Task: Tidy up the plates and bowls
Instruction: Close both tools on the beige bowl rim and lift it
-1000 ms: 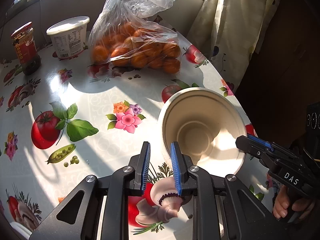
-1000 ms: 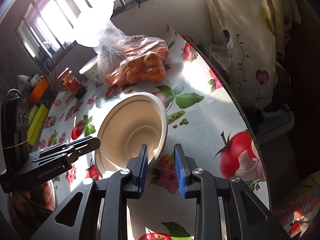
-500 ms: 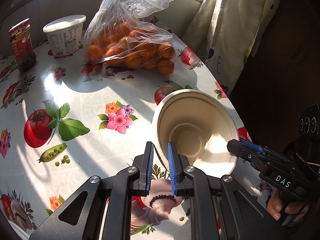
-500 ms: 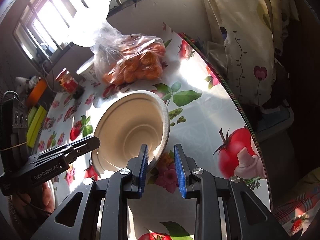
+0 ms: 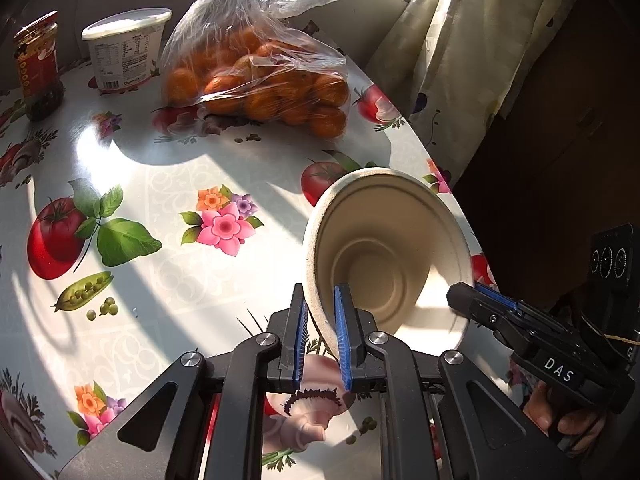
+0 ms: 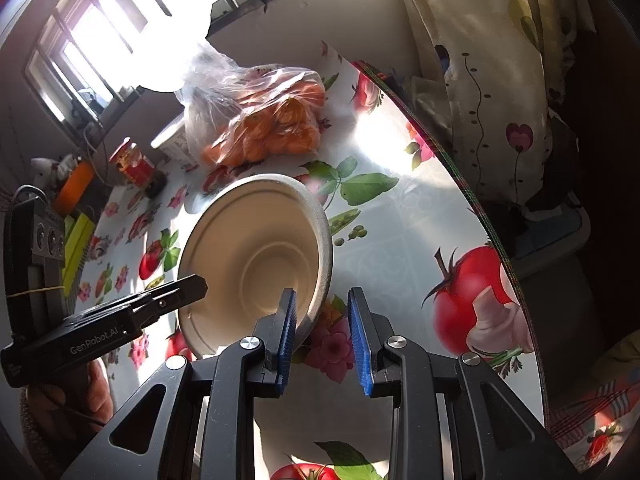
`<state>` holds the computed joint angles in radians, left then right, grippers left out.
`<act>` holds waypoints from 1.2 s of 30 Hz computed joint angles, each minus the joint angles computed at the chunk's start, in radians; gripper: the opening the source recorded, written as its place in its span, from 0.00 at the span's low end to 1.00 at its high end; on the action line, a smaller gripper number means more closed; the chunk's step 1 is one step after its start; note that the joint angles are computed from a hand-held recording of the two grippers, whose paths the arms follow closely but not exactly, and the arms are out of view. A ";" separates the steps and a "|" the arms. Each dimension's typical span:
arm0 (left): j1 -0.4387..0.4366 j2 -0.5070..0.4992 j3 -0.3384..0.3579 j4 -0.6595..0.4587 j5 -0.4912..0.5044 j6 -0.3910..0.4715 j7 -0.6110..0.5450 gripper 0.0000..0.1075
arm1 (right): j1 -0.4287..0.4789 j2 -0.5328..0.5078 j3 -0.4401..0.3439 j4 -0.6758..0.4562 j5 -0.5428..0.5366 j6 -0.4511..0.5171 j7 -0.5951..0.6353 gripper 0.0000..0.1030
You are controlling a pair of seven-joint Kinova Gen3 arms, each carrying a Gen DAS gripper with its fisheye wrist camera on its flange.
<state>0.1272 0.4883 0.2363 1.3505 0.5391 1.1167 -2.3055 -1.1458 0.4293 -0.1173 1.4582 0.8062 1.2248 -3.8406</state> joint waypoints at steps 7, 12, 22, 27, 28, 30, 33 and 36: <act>0.000 0.001 -0.003 -0.004 0.001 0.007 0.015 0.12 | 0.000 -0.001 0.000 0.004 0.001 -0.002 -0.005 0.25; -0.007 0.004 -0.003 -0.004 0.013 0.015 0.027 0.12 | -0.005 -0.003 0.002 0.009 0.012 -0.006 -0.039 0.25; -0.039 -0.017 0.000 0.026 0.057 0.000 0.005 0.13 | -0.016 -0.005 -0.004 0.007 0.026 0.029 -0.059 0.26; -0.039 -0.026 -0.003 0.035 0.060 -0.004 -0.002 0.13 | -0.014 -0.008 -0.008 0.012 0.026 0.023 -0.063 0.26; -0.039 -0.025 -0.002 0.034 0.060 0.000 -0.004 0.13 | -0.013 -0.008 -0.009 0.011 0.026 0.023 -0.062 0.26; -0.037 -0.025 -0.004 0.032 0.058 0.003 -0.002 0.10 | -0.012 -0.005 -0.010 0.006 0.024 0.024 -0.057 0.26; -0.036 -0.028 -0.003 0.034 0.063 0.001 -0.006 0.10 | -0.016 0.000 -0.009 -0.003 0.023 0.030 -0.053 0.25; -0.038 -0.031 -0.002 0.034 0.068 0.006 -0.010 0.10 | -0.017 0.000 -0.008 -0.005 0.025 0.026 -0.048 0.25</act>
<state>0.0889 0.4574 0.2345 1.3848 0.6074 1.1225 -2.3160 -1.1629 0.4291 -0.1253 1.4533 0.8308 1.2504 -3.8889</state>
